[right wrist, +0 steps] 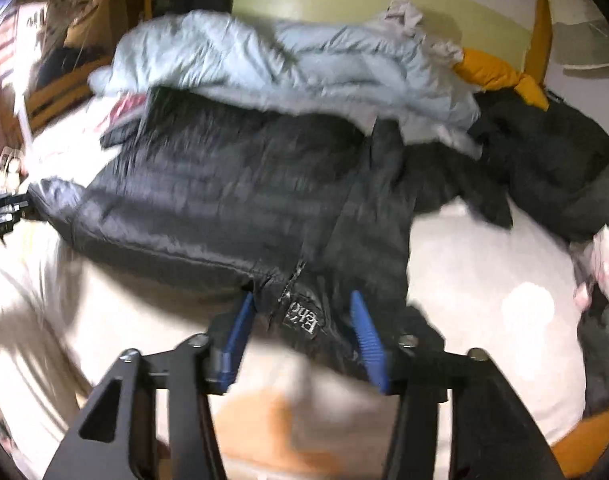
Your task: Fold large clothes
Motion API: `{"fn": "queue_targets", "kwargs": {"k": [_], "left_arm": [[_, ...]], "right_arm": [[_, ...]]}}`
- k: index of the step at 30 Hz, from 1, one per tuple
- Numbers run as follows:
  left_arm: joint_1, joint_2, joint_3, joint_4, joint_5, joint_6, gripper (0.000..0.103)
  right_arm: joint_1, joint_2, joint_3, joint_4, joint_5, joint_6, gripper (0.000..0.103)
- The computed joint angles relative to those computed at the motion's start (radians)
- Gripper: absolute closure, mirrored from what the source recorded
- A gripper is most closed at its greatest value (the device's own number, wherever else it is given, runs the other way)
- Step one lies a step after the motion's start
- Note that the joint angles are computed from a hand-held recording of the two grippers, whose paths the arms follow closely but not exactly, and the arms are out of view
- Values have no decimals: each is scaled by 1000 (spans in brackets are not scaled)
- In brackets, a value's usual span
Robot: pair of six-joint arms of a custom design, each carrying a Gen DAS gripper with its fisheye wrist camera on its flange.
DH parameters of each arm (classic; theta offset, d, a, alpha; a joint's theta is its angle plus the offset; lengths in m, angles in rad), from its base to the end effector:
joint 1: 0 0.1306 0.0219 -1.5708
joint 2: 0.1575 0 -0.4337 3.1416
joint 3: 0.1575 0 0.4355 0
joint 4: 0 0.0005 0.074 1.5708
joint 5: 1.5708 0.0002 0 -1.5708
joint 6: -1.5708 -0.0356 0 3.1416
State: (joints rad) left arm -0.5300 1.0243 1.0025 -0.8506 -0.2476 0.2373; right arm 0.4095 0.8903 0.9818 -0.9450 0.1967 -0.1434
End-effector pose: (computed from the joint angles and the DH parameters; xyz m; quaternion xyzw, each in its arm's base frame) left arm 0.3169 -0.1761 0.4392 0.0942 0.9286 -0.0195 0.3583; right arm 0.2877 0.1167 0.4639 -0.0894 0.9282 0.0069 0.3611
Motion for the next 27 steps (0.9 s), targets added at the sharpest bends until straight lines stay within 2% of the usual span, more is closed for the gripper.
{"fn": "queue_targets", "kwargs": {"k": [3, 6, 9, 12, 14, 16, 21, 23, 24, 25, 27], "left_arm": [[73, 103, 77, 24, 61, -19, 60], [124, 206, 146, 41, 118, -37, 60], [142, 306, 207, 39, 122, -49, 53], [156, 375, 232, 42, 117, -32, 50], [168, 393, 219, 82, 125, -29, 46], [173, 403, 202, 133, 116, -46, 38], [159, 358, 139, 294, 61, -120, 34], [149, 306, 93, 380, 38, -110, 21], [143, 280, 73, 412, 31, -96, 10], [139, 248, 49, 448, 38, -84, 6], [121, 193, 11, 491, 56, -80, 2]], "right_arm": [[-73, 74, 60, 51, -80, 4, 49], [-125, 165, 113, 84, -121, -5, 49], [-161, 264, 158, 108, -126, -2, 49], [-177, 339, 178, 154, -82, 2, 49], [-189, 366, 173, 194, -82, 8, 49], [-204, 390, 173, 205, -110, 1, 49], [-212, 374, 134, 279, -123, -36, 48], [-200, 334, 101, 315, -141, -57, 48], [-184, 305, 80, 339, -135, -56, 45], [-170, 281, 63, 360, -130, -53, 41], [-135, 233, 29, 414, -114, -53, 20]]}}
